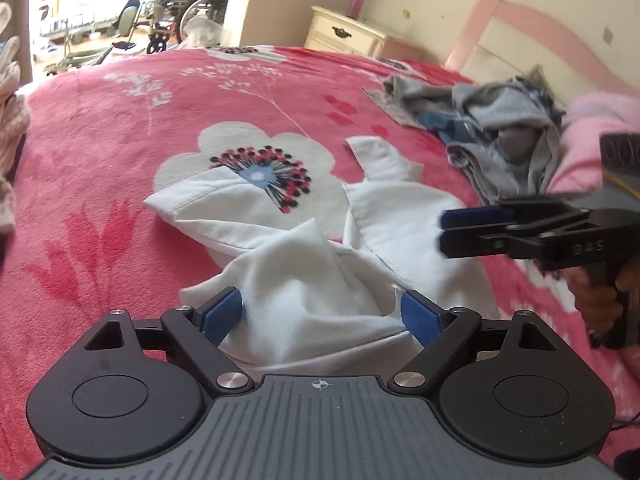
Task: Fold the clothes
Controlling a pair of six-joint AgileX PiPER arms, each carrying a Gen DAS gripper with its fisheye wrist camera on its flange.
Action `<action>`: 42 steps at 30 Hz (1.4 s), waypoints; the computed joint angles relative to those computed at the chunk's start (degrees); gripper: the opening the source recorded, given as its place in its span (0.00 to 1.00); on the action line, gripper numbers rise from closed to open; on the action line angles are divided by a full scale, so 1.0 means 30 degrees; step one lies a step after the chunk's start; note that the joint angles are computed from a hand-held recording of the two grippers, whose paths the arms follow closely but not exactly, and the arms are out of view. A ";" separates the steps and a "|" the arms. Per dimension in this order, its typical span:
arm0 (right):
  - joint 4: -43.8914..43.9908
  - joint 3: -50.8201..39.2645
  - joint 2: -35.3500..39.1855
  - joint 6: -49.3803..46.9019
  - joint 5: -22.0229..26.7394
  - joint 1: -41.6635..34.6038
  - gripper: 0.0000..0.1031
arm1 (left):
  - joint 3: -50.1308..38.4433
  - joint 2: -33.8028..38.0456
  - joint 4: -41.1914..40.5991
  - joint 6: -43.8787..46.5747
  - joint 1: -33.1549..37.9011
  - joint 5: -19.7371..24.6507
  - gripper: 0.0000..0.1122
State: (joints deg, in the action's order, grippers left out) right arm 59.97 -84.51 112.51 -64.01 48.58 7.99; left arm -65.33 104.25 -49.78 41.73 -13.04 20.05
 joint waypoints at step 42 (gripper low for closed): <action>-0.1361 0.3585 -0.1006 0.8751 -1.0135 -0.4273 0.23 | -0.0026 0.1155 -0.7459 0.3452 0.3080 0.3089 0.78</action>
State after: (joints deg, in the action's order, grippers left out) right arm 55.89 -73.76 109.49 -37.75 18.17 -4.83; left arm -65.41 107.72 -72.16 52.09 -3.80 29.31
